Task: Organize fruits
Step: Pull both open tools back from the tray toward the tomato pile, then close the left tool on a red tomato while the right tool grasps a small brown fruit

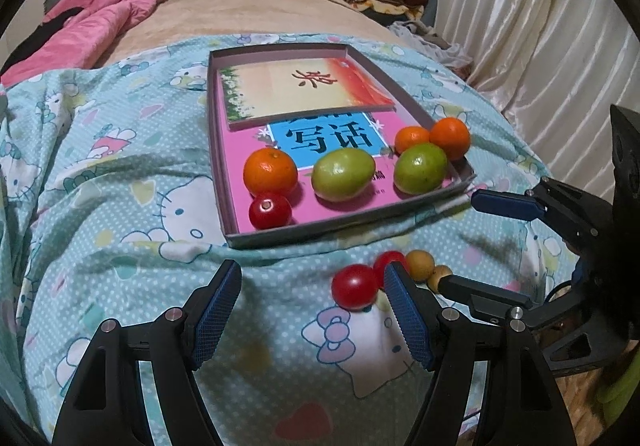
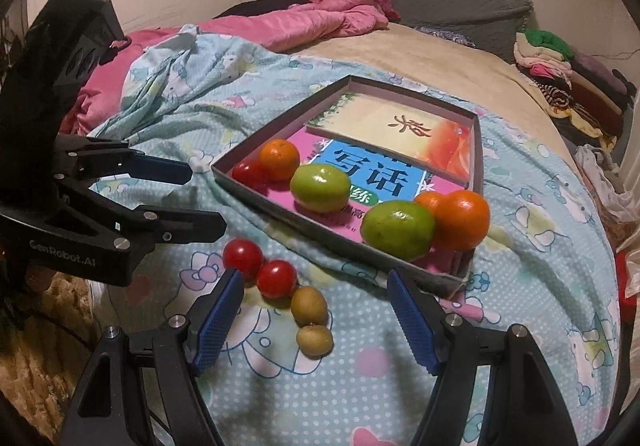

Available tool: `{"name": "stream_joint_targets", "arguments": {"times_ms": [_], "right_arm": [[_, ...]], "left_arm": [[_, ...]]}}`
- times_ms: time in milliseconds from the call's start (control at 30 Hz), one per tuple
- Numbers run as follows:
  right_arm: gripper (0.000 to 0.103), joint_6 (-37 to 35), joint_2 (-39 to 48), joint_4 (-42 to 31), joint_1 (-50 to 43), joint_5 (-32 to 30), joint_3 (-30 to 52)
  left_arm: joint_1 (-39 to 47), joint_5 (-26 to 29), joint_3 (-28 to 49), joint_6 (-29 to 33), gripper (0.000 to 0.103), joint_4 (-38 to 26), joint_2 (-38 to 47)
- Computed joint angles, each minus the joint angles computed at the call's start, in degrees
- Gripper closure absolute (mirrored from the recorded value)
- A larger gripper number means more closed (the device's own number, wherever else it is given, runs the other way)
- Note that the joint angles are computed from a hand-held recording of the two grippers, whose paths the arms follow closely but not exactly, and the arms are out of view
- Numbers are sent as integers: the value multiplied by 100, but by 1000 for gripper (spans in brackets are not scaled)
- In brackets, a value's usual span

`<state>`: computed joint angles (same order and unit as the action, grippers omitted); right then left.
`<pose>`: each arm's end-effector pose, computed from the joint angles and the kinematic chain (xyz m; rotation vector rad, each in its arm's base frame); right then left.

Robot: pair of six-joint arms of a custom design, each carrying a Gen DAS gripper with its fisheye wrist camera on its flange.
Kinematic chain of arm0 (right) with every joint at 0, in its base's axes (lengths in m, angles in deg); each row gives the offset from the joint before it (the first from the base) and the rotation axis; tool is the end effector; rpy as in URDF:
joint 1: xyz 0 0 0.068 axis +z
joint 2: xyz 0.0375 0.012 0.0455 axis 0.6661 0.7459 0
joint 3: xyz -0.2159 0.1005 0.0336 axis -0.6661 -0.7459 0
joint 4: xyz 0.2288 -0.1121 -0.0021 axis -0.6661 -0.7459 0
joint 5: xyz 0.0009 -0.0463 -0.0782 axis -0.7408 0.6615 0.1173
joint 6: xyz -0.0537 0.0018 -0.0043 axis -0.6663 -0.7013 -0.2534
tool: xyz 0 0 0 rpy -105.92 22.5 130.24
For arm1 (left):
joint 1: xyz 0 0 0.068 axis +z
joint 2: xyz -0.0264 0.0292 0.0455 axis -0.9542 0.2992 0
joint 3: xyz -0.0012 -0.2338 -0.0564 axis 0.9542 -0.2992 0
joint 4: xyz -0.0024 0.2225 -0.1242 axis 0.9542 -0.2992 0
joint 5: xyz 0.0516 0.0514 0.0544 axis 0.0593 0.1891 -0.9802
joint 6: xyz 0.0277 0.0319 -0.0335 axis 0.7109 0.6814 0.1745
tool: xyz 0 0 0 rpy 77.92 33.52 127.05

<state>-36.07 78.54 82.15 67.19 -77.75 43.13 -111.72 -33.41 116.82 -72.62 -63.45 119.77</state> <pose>0.2493 0.1202 0.1158 -0.6793 2.3571 0.2056 0.2733 -0.2182 0.1110 0.3403 2.5317 -0.3136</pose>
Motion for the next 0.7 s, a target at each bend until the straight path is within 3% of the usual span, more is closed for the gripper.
{"name": "stream_joint_targets", "arguments": {"times_ms": [700], "right_arm": [[31, -85, 690, -431, 125, 374, 424]], "left_arm": [[-69, 341, 399, 128, 28, -349, 530]]}}
